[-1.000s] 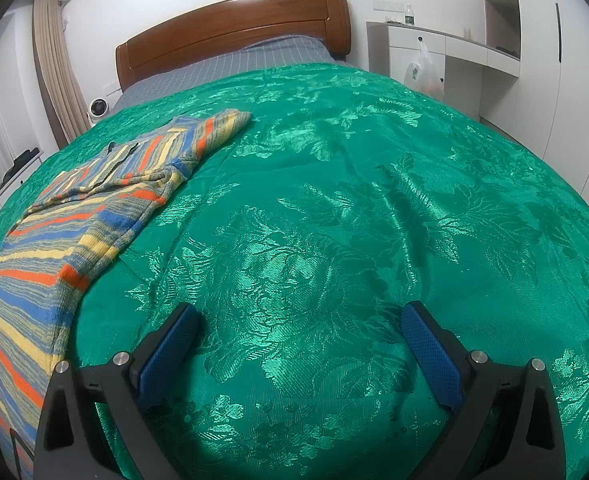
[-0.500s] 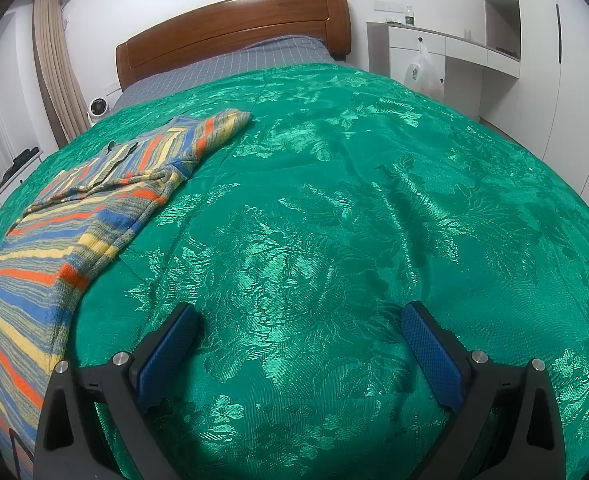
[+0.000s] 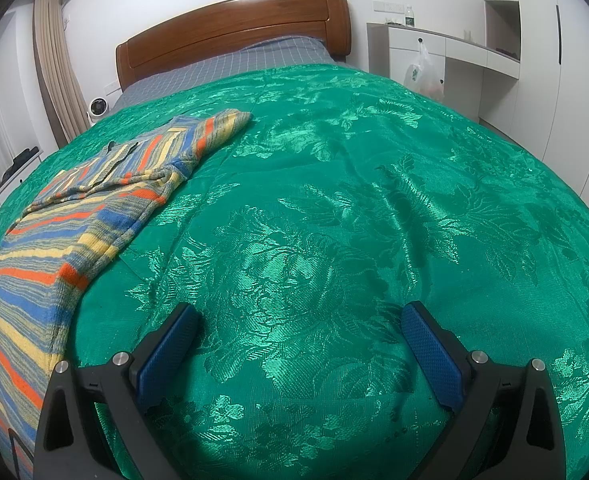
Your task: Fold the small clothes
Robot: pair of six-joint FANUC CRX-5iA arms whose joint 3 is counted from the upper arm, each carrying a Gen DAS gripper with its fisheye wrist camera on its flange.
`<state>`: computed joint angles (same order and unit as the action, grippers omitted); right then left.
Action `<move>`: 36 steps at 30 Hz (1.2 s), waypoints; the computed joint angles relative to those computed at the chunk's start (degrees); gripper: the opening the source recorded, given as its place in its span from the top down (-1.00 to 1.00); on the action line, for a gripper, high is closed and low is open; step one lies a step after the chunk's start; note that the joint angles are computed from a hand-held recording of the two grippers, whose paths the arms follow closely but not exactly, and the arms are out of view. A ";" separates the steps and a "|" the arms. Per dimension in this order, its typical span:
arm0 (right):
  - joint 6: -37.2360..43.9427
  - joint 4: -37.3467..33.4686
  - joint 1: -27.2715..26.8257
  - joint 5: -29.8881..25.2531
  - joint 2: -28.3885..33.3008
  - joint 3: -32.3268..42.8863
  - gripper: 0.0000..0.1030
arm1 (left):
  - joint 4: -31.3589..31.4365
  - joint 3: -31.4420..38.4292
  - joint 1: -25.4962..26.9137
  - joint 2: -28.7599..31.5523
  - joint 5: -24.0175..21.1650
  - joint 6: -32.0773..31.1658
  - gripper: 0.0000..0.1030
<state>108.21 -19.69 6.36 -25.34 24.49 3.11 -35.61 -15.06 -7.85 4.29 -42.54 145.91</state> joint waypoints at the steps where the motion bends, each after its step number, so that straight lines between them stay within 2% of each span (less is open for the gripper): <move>1: 0.00 0.00 0.00 0.00 0.00 0.00 -0.96 | 0.00 0.00 0.00 0.00 0.00 0.00 -0.99; 30: -1.52 1.56 0.37 0.35 0.12 -0.21 -0.96 | 0.58 -0.44 0.37 -0.43 0.55 -0.63 -0.99; 36: -5.24 4.18 0.22 -3.71 -0.34 1.31 -0.95 | 2.07 -1.03 0.70 -1.41 0.53 -2.56 -0.99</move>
